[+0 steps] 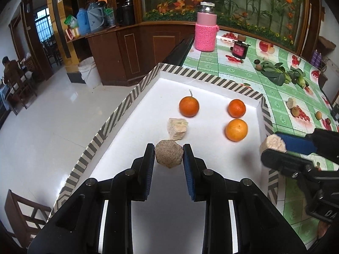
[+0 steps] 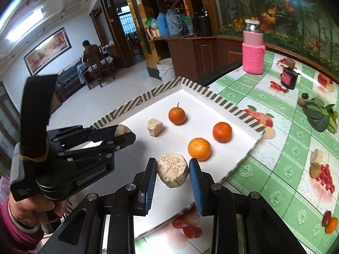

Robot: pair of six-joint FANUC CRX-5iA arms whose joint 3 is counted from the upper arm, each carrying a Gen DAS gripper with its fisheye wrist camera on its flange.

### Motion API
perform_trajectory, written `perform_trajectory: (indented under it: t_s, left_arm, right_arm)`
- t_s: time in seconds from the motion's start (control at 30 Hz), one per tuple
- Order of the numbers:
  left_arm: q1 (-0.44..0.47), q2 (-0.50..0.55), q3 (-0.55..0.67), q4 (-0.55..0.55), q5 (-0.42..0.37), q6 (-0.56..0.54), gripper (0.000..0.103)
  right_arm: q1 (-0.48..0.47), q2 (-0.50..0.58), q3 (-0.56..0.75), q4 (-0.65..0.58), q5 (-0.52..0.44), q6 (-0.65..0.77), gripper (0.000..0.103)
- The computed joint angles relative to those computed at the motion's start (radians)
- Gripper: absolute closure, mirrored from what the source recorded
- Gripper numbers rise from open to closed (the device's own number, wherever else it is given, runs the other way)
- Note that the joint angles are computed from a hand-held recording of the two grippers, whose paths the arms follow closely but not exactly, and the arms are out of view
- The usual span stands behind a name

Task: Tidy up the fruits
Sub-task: 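Carry both held balls over the white tray, then lower both balls into the tray and open both tools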

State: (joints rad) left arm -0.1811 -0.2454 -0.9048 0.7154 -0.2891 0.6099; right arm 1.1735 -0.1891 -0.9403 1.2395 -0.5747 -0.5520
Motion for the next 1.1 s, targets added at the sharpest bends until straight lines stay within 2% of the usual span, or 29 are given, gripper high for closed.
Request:
perform_trajectory:
  t_s: [0.2,0.37,0.6,0.67,0.7,0.73,0.77,0.83,0.93,1.1]
  left_arm:
    - [0.011,0.024,0.03,-0.057,-0.003,0.038,0.077]
    - [0.014,0.054,0.059,-0.096,-0.029,0.07,0.077]
    - [0.037,0.097,0.126,-0.219,-0.115,0.174,0.077]
    - [0.045,0.109,0.135,-0.21,-0.138,0.174,0.076]
    - [0.05,0.111,0.137,-0.211,-0.144,0.181,0.075]
    - [0.051,0.113,0.138,-0.211,-0.144,0.185,0.069]
    - [0.054,0.115,0.143,-0.219,-0.15,0.196,0.058]
    - [0.055,0.115,0.141,-0.212,-0.151,0.19,0.044]
    - [0.052,0.104,0.139,-0.239,-0.133,0.213,0.043]
    - [0.064,0.082,0.12,-0.214,-0.114,0.208,0.043]
  right_arm:
    - [-0.061,0.058,0.027,-0.01,0.088,0.054,0.073]
    - [-0.067,0.097,0.06,-0.088,0.107,0.146,0.073]
    - [-0.079,0.127,0.089,-0.159,0.126,0.23,0.073]
    - [-0.077,0.139,0.1,-0.178,0.117,0.25,0.073]
    - [-0.075,0.145,0.106,-0.189,0.111,0.26,0.073]
    - [-0.072,0.154,0.115,-0.209,0.105,0.277,0.073]
    - [-0.07,0.161,0.123,-0.231,0.1,0.296,0.073]
    - [-0.058,0.174,0.136,-0.255,0.07,0.32,0.073]
    - [-0.056,0.164,0.129,-0.265,0.073,0.324,0.072]
    - [-0.007,0.101,0.088,-0.219,-0.004,0.262,0.072]
